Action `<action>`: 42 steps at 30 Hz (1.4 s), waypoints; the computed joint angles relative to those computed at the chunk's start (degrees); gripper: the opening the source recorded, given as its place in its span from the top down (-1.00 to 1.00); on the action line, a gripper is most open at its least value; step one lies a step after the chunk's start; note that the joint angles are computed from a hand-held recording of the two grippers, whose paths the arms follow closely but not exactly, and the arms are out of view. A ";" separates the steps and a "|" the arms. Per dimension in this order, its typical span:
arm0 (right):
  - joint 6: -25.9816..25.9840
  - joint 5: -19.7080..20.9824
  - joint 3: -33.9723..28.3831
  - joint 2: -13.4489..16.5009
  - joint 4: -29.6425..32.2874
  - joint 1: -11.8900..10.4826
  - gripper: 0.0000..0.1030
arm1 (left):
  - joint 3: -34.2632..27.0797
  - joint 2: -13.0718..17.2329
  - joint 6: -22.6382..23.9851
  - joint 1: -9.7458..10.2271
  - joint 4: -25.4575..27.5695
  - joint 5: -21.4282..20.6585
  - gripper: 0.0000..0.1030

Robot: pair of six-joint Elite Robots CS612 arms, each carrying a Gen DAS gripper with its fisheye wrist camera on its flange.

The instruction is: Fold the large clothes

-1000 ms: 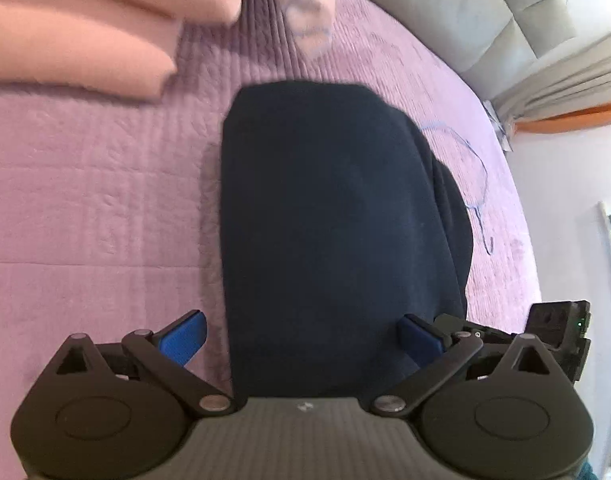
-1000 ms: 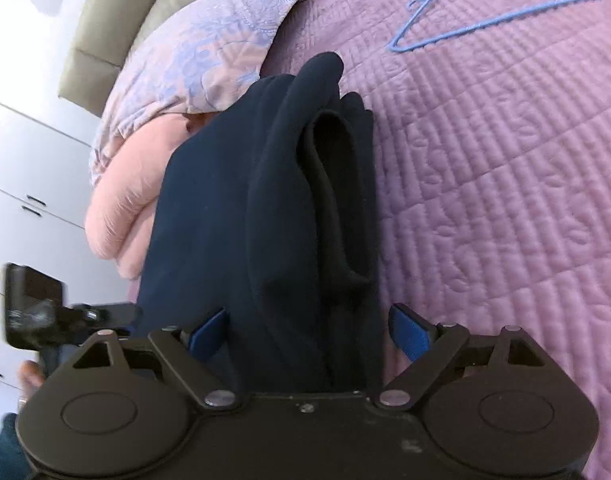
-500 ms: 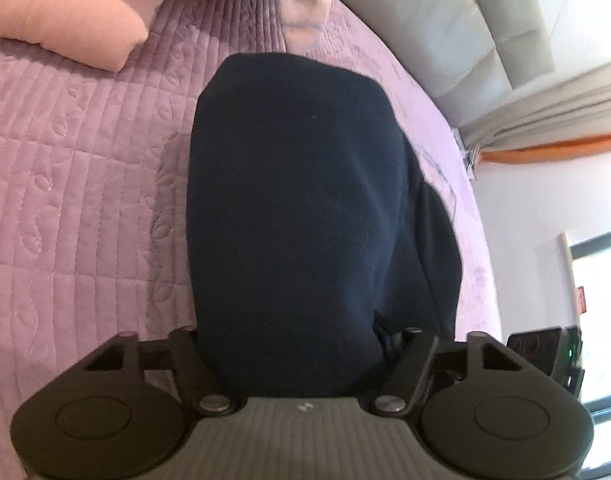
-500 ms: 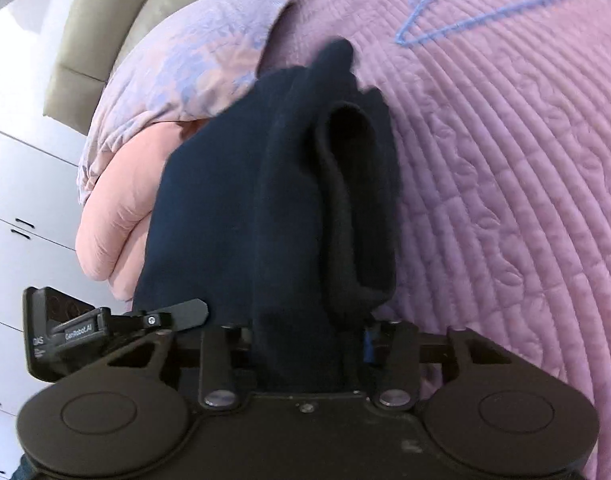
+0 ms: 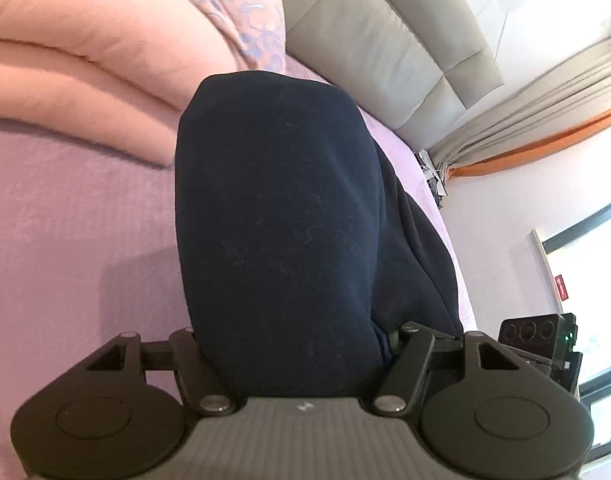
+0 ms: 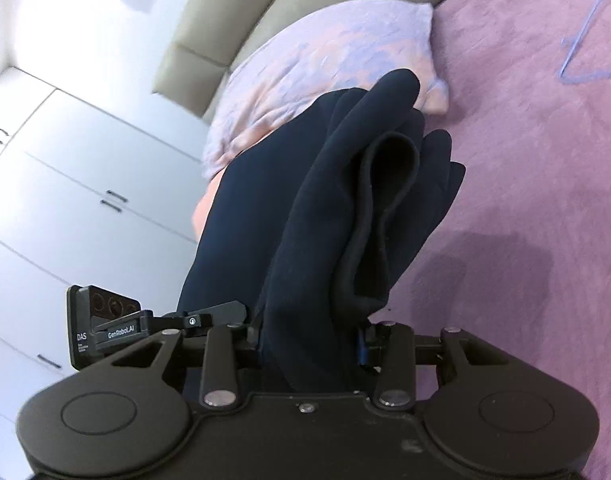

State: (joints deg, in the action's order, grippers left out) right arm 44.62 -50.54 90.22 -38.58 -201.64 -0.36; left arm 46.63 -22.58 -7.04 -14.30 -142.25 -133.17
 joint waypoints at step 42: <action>-68.31 -17.30 1.34 -4.86 34.26 7.23 -0.54 | 28.79 -15.56 37.05 0.68 3.57 17.24 -0.53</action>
State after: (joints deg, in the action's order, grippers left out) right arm -23.69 -67.84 91.56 -43.44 -167.38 6.87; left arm 75.42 -38.14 30.01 -13.62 -138.69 -115.93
